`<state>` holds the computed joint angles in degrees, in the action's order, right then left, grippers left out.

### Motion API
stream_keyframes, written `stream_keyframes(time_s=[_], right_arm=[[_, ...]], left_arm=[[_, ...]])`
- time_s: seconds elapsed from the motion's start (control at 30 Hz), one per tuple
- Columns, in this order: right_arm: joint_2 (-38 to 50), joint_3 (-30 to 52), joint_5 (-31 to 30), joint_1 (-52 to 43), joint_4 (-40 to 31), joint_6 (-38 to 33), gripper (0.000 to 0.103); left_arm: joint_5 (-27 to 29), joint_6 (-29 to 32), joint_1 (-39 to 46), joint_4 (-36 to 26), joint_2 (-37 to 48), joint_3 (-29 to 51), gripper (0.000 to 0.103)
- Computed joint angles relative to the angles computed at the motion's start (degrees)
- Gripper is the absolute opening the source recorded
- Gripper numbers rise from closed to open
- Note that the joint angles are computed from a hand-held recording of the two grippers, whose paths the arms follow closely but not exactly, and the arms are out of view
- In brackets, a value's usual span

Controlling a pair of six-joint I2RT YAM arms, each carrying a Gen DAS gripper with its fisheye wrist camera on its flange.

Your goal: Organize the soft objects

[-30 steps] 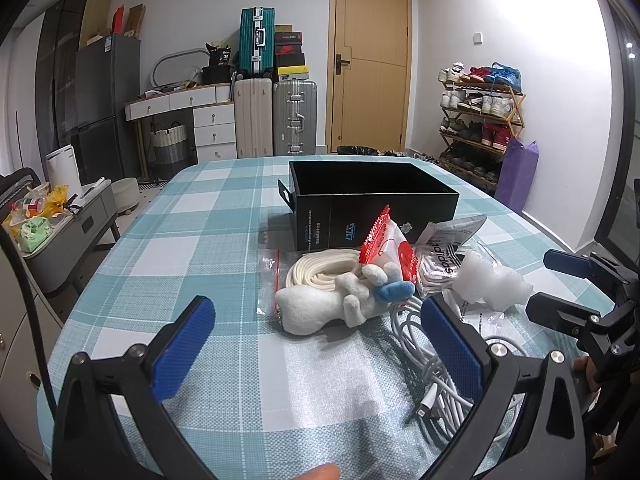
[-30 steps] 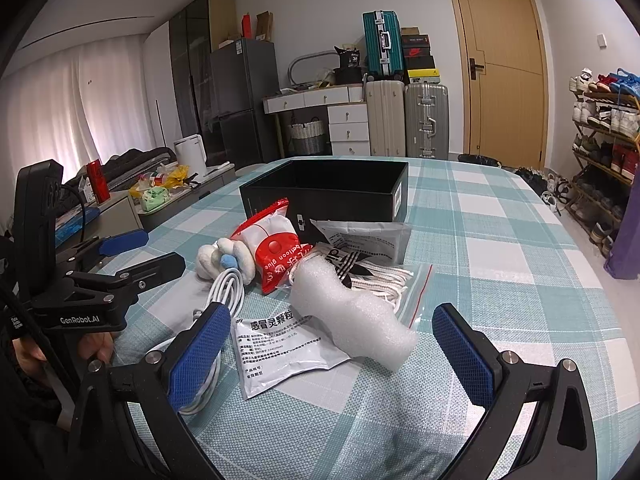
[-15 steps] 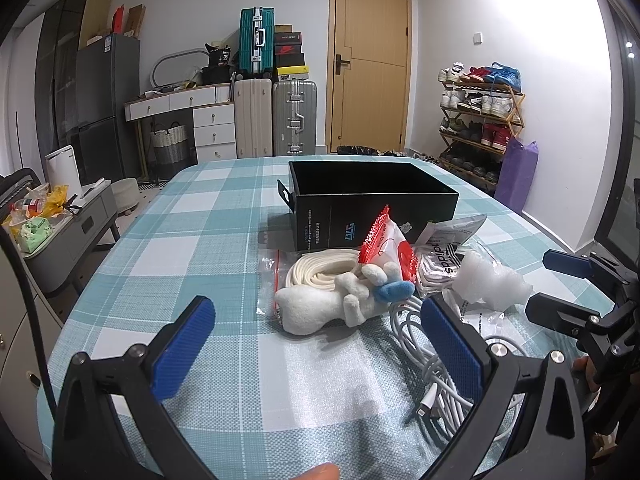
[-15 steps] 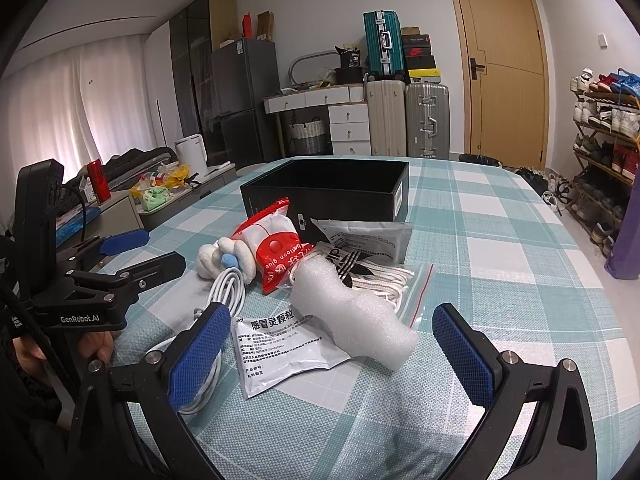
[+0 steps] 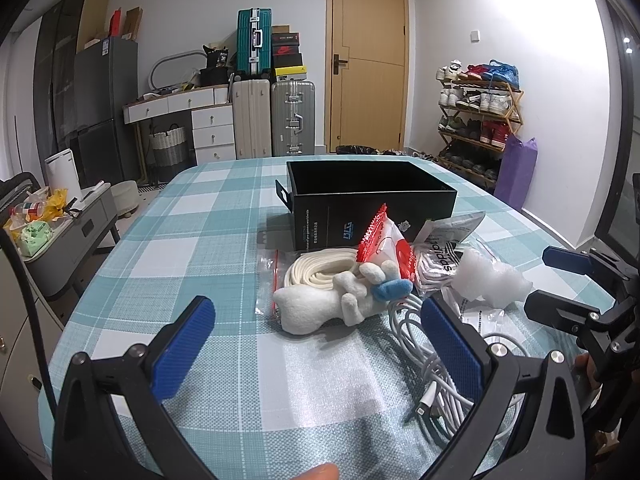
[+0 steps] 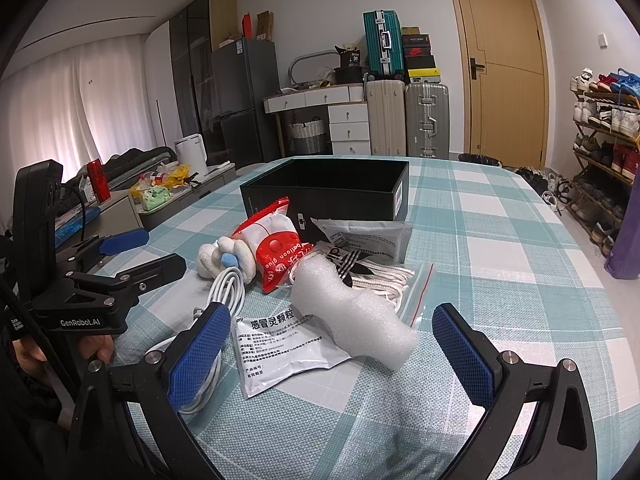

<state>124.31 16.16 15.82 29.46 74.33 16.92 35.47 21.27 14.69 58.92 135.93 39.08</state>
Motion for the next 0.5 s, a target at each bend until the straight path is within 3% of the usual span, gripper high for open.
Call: stream_keyframes(time_s=[0.5], right_arm=[[-0.3, 0.0, -0.1, -0.2, -0.7, 0.4, 0.103]], left_arm=[[-0.1, 0.5, 0.0, 0.0, -0.1, -0.3, 0.103]])
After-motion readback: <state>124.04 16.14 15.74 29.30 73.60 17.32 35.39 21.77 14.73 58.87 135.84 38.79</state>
